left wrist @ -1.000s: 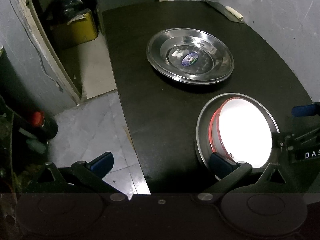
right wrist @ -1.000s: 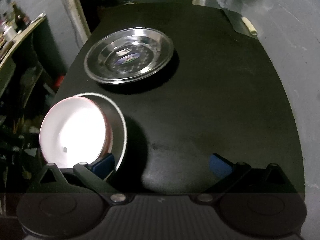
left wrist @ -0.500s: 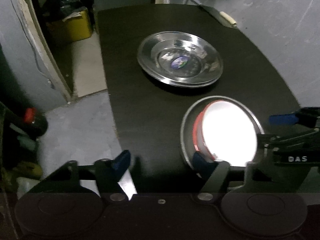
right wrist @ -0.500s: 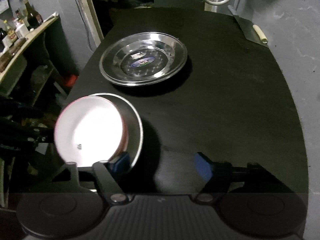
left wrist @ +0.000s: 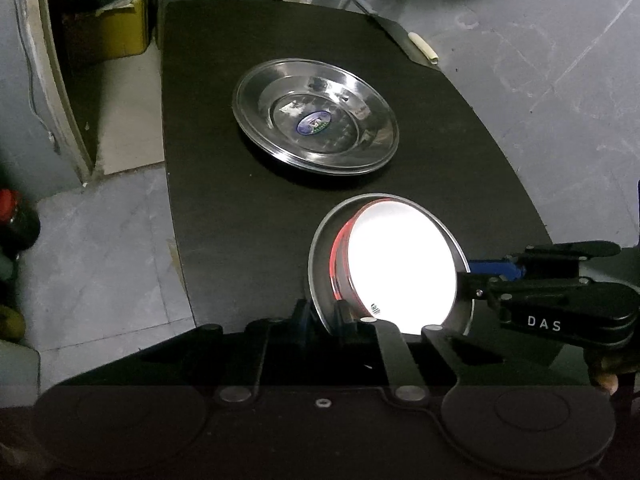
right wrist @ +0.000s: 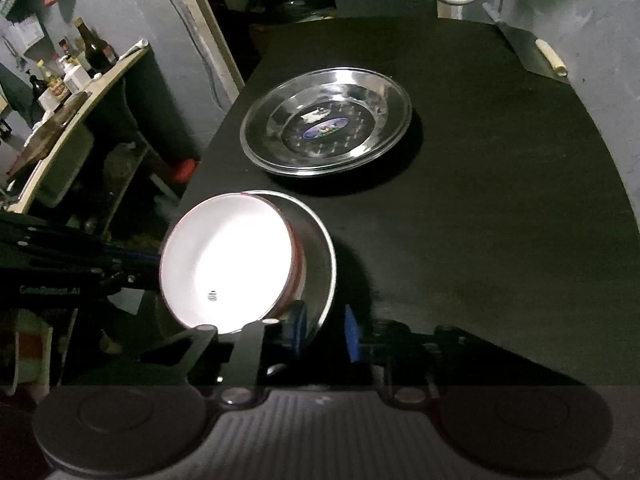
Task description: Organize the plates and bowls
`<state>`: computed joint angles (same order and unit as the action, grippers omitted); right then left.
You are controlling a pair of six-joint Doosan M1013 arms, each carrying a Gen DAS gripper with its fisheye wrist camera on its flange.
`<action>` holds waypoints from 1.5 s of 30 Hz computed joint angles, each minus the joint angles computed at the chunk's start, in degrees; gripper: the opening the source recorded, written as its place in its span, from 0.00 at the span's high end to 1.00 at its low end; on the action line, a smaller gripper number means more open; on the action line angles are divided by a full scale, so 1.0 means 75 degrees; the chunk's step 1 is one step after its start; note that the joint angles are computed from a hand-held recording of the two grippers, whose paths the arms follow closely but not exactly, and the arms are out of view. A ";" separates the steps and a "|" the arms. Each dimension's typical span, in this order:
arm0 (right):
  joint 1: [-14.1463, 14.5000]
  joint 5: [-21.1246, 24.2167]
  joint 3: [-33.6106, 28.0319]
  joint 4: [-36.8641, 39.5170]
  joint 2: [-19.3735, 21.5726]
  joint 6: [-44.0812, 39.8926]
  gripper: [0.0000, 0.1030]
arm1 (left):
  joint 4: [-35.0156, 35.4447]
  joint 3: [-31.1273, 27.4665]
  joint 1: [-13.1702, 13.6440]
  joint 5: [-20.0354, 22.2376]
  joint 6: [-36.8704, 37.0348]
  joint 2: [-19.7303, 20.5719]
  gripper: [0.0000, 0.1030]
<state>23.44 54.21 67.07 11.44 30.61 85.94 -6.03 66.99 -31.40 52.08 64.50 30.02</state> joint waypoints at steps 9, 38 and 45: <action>-0.0072 0.0152 -0.0049 0.0367 0.0043 0.0028 0.83 | -0.0370 0.0048 0.0089 -0.0078 0.0053 0.0018 0.86; -0.0217 0.0457 -0.0089 0.0962 0.0075 0.0570 0.84 | -0.0157 -0.0034 0.0037 0.0024 -0.0101 0.0064 0.87; -0.0238 0.0539 -0.0112 0.1055 0.0089 0.0692 0.84 | -0.0156 -0.0052 0.0046 0.0048 -0.0243 0.0069 0.88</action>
<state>21.65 58.25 66.23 19.35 31.28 91.13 -7.20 66.61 -31.05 52.44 62.68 30.54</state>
